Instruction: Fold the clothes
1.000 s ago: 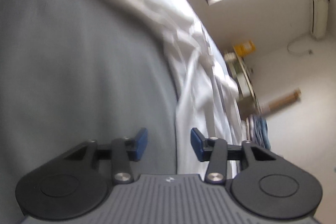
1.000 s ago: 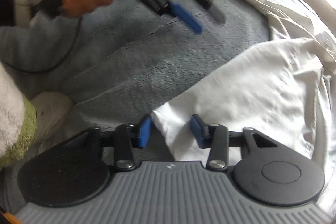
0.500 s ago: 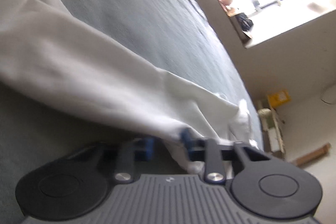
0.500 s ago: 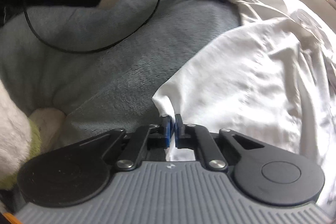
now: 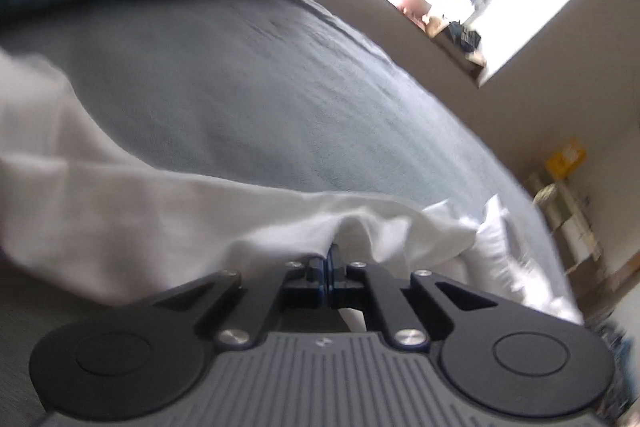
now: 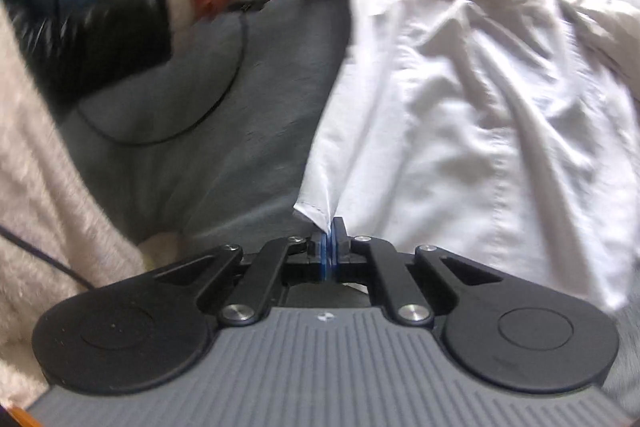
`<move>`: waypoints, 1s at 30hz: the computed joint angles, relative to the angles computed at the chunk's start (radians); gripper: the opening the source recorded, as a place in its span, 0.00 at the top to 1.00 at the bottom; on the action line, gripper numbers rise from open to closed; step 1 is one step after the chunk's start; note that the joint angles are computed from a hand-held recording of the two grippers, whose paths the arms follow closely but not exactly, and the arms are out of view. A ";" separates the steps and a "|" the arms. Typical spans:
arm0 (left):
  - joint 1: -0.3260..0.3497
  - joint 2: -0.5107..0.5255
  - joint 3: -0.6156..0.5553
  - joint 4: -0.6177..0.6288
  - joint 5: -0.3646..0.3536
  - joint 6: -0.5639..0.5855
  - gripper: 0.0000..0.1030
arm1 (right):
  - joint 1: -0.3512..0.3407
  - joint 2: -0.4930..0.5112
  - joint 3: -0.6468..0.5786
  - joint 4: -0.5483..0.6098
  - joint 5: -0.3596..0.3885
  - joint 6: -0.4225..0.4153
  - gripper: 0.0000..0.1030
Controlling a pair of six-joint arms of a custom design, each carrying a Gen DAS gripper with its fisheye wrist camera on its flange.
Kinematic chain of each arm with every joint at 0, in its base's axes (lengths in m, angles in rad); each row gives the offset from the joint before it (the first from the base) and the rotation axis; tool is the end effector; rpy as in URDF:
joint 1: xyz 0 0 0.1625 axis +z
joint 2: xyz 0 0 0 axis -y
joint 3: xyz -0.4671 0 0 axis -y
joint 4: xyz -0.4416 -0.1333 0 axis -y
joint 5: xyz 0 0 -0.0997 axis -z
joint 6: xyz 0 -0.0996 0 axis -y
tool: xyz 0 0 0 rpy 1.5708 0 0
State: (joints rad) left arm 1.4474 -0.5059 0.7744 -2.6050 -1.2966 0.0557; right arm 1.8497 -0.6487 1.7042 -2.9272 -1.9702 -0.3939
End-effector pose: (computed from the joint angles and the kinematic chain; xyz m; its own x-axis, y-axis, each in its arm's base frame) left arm 0.0393 -0.9850 0.2717 -0.9720 -0.0278 -0.2335 0.1431 0.7181 -0.6811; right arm 0.2870 -0.6587 0.0024 -0.7463 -0.4843 0.4567 -0.5949 0.7930 -0.1312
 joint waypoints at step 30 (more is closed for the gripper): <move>-0.061 -0.303 0.551 -0.209 0.019 0.246 0.41 | -0.091 -0.100 0.042 -0.107 0.153 0.150 0.57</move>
